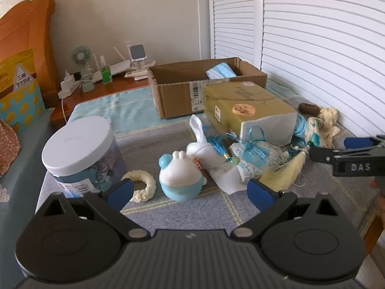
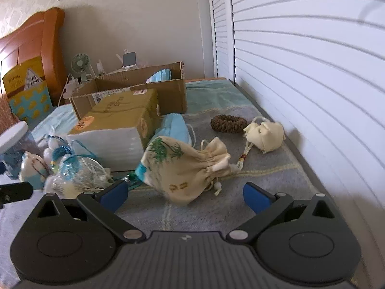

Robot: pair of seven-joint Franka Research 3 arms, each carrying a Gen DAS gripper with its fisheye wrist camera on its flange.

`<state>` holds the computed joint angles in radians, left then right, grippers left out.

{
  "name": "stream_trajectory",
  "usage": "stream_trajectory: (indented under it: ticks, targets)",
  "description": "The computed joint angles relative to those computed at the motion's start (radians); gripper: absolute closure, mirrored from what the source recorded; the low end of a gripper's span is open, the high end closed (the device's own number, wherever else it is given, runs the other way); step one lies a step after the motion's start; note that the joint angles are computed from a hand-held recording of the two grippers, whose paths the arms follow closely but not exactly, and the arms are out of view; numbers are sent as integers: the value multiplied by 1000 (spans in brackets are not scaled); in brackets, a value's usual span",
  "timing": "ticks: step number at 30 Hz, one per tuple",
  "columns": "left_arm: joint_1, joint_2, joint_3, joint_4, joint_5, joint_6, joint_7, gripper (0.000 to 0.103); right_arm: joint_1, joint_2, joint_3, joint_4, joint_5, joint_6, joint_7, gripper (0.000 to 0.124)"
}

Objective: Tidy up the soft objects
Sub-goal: 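Return the right tool to the cream drawstring pouch, then grasp the cream drawstring pouch with the right tool while the left tool grasps the blue-white toy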

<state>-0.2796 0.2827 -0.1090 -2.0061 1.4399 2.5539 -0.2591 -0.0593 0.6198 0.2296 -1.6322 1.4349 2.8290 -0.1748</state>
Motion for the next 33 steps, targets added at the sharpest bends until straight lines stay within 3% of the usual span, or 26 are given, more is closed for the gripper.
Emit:
stream_trajectory:
  ticks: [5, 14, 18, 23, 29, 33]
  targets:
    - [0, 7, 1, 6, -12, -4, 23, 3, -5, 26, 11, 36, -4, 13, -59, 21]
    - [10, 19, 11, 24, -13, 42, 43, 4, -39, 33, 16, 60, -29, -127, -110, 21]
    - [3, 31, 16, 39, -17, 24, 55, 7, -30, 42, 13, 69, -31, -127, -124, 23]
    - [-7, 45, 20, 57, -9, -13, 68, 23, -38, 41, 14, 68, -19, -137, -134, 29]
    - [0, 56, 27, 61, -17, 2, 50, 38, -34, 45, 10, 69, -21, -123, -114, 35]
    - [7, 61, 32, 62, -28, 29, 48, 54, -34, 45, 11, 68, -21, -118, -125, 35]
